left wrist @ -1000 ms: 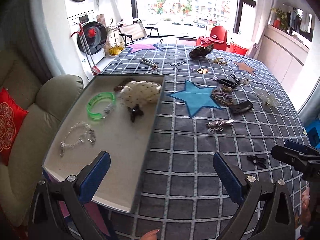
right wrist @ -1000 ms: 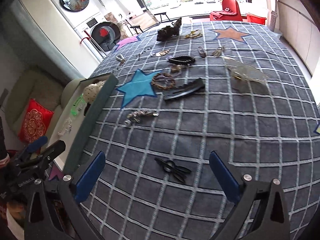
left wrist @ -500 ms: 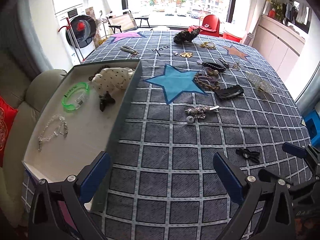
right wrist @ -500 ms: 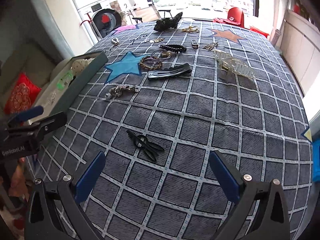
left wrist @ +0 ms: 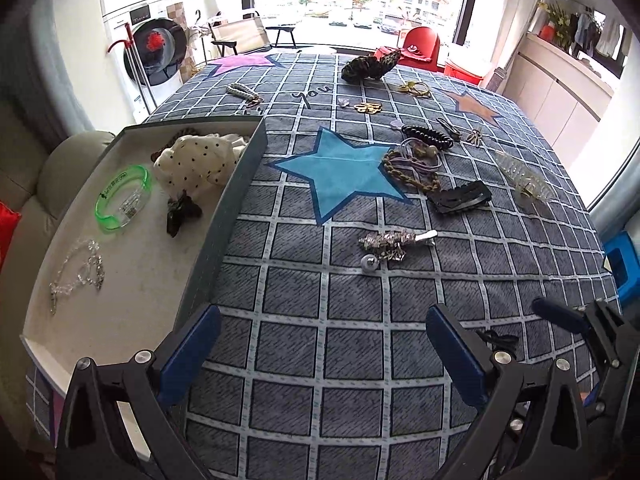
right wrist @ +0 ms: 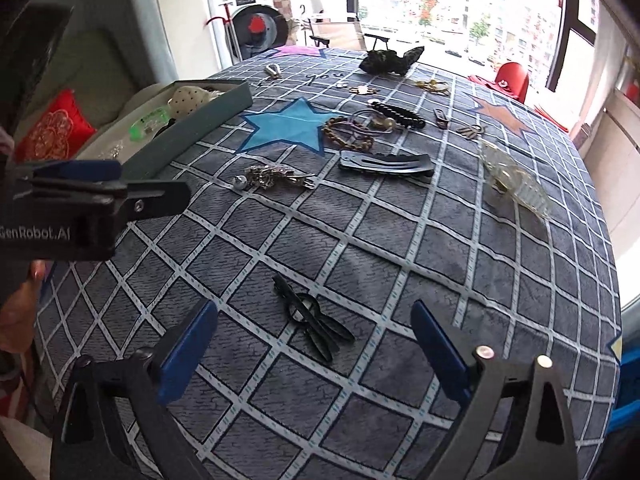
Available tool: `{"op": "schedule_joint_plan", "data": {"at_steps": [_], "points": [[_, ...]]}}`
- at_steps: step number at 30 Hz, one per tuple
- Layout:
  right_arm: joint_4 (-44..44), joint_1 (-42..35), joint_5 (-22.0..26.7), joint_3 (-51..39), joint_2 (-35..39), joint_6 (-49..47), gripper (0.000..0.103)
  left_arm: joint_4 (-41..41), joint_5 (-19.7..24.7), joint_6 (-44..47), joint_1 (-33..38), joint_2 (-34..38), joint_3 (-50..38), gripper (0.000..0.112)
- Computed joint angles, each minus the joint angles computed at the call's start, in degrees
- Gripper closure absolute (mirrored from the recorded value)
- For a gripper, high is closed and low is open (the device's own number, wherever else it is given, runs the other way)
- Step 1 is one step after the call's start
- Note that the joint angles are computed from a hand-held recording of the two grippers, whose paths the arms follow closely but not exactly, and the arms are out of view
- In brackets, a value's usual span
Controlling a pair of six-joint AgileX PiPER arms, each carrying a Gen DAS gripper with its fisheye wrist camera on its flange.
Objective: Organize jewelry
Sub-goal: 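Grasp a silver pearl earring with the left gripper while the right grasps a black hair clip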
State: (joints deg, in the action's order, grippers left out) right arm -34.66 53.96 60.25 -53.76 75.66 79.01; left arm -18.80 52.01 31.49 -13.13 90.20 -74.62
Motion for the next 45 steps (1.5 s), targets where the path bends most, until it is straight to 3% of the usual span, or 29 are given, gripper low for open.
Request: {"op": "schedule_joint_plan", "data": {"at_steps": [2,6,9,12,14,16,21,25,30,34,38,39,45], "points": [[0.27,-0.95,-1.49,0.00,0.97,-1.34,0.024,0.22,0.03,-0.30,-0.86,0.98,-0.90,0.009],[-1.15,-0.88,-1.31,-0.53,2.29,-1.30,0.034,0.84,-0.38,-0.80,-2.62,2.80,-2.15,0.009],[-2.39,-0.48,-0.80,-0.59,2.57,-0.41,0.048,1.77,0.14,-1.60,-3.97,4.77,-3.44,0.021],[-3.20,-0.16,-0.17,-0.14,2.24,0.90,0.064,2.47,0.23,-2.80,-5.07,6.61,-4.25,0.021],[-3.35,-0.13,0.61,0.13,1.83,1.67,0.083,2.75,0.16,-3.32,-5.79,7.57,-4.63,0.026],[-3.07,-0.31,1.21,0.82,0.80,2.63,0.093,3.20,0.45,-3.87,-6.59,8.52,-5.20,0.030],[-2.15,-0.30,2.83,2.85,-2.24,5.13,0.094,3.93,-0.99,-4.46,-8.61,9.44,-5.74,0.031],[-2.19,0.42,3.17,4.15,-3.85,6.95,0.094,4.59,-1.68,-4.75,-10.00,9.67,-6.21,0.048],[-2.41,0.57,2.92,4.62,-4.19,7.86,0.094,4.22,-1.65,-4.25,-10.01,9.13,-5.78,0.060],[-2.52,0.70,2.92,4.71,-4.34,8.31,0.094,3.70,-1.29,-3.66,-9.60,8.81,-5.65,0.081],[-2.40,0.92,3.11,4.76,-4.59,8.79,0.094,1.96,-1.60,-2.06,-8.86,7.77,-4.39,0.086],[-2.29,0.92,3.07,4.85,-4.75,8.94,0.094,1.61,-1.69,-1.61,-8.72,7.45,-3.99,0.101],[-1.37,1.77,3.42,5.40,-6.06,10.33,0.094,-0.81,-0.82,0.24,-6.93,5.24,-1.42,0.101]]}}
